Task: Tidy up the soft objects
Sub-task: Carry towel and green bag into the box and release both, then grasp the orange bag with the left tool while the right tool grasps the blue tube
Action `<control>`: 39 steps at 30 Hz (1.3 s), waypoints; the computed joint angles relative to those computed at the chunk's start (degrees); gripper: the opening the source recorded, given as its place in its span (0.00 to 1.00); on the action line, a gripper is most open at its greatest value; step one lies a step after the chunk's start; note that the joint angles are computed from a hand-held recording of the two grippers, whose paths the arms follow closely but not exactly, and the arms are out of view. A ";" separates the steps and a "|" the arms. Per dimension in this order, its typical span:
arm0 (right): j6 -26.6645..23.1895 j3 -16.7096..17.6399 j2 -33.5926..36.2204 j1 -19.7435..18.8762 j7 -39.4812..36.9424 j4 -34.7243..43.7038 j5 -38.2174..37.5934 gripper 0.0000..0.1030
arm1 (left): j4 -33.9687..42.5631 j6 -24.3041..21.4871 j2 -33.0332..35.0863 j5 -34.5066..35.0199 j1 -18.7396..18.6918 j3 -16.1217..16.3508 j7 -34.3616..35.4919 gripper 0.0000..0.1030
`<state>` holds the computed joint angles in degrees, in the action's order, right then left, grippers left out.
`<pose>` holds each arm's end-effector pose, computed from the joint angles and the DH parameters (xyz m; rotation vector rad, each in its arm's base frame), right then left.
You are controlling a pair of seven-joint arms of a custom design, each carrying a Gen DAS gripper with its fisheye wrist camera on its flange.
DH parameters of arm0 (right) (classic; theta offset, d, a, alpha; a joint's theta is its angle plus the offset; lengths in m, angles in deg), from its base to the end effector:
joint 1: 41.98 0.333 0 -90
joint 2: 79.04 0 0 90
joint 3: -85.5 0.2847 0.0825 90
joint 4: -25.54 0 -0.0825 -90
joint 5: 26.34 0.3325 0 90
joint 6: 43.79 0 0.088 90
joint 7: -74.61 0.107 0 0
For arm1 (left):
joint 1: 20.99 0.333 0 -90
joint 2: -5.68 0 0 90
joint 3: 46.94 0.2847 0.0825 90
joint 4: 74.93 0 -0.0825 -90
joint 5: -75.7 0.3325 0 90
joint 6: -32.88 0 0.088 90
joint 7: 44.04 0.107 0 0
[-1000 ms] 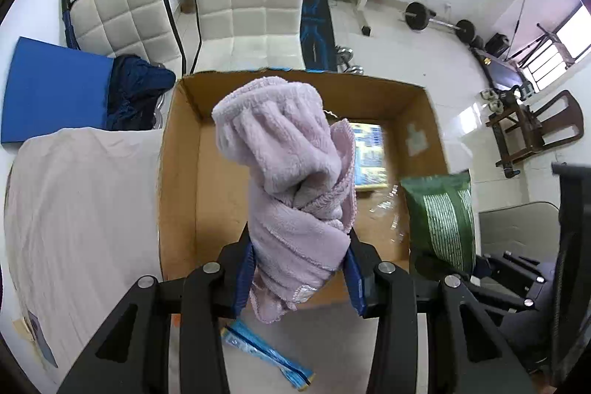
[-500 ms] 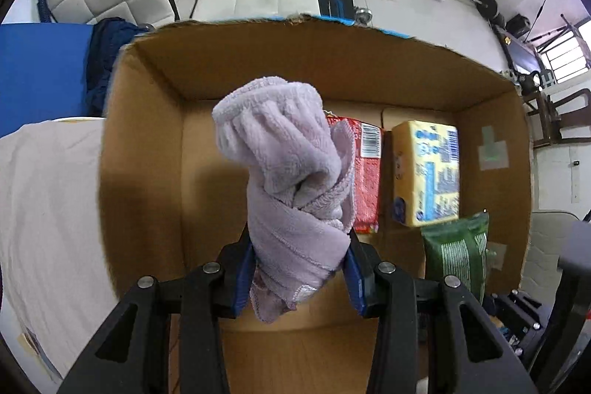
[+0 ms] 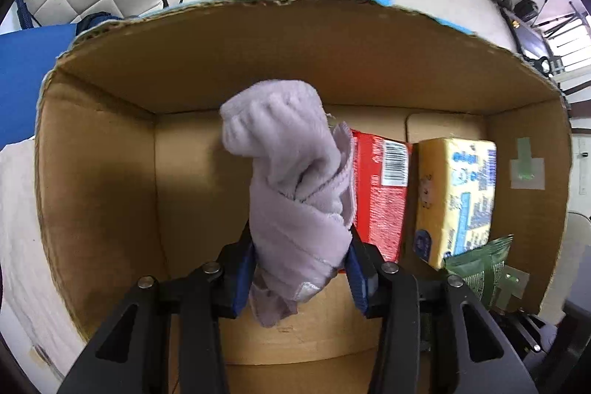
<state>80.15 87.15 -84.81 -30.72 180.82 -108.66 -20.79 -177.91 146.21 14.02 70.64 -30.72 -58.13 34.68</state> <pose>0.4326 0.1031 0.3691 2.0677 -2.3205 -0.1627 0.5172 -0.1988 0.4567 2.0165 -2.3025 0.1315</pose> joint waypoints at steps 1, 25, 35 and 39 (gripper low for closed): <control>-0.09 0.02 0.02 -0.02 0.19 0.10 -0.12 0.40 | 0.68 -0.90 0.49 0.33 -0.08 0.01 -0.32 0.40; -3.70 1.23 -8.84 1.28 2.70 1.04 -0.37 0.99 | -7.46 -1.66 -15.36 -3.77 2.03 1.59 1.69 0.94; -4.60 1.55 -21.14 2.85 1.40 -4.96 0.25 0.99 | -22.75 -1.52 -37.35 -4.58 2.82 3.68 -2.36 0.93; -4.95 1.52 -26.41 6.46 -1.17 -9.17 6.28 0.99 | -31.08 -4.39 -47.98 -1.88 4.96 4.66 -4.51 0.93</control>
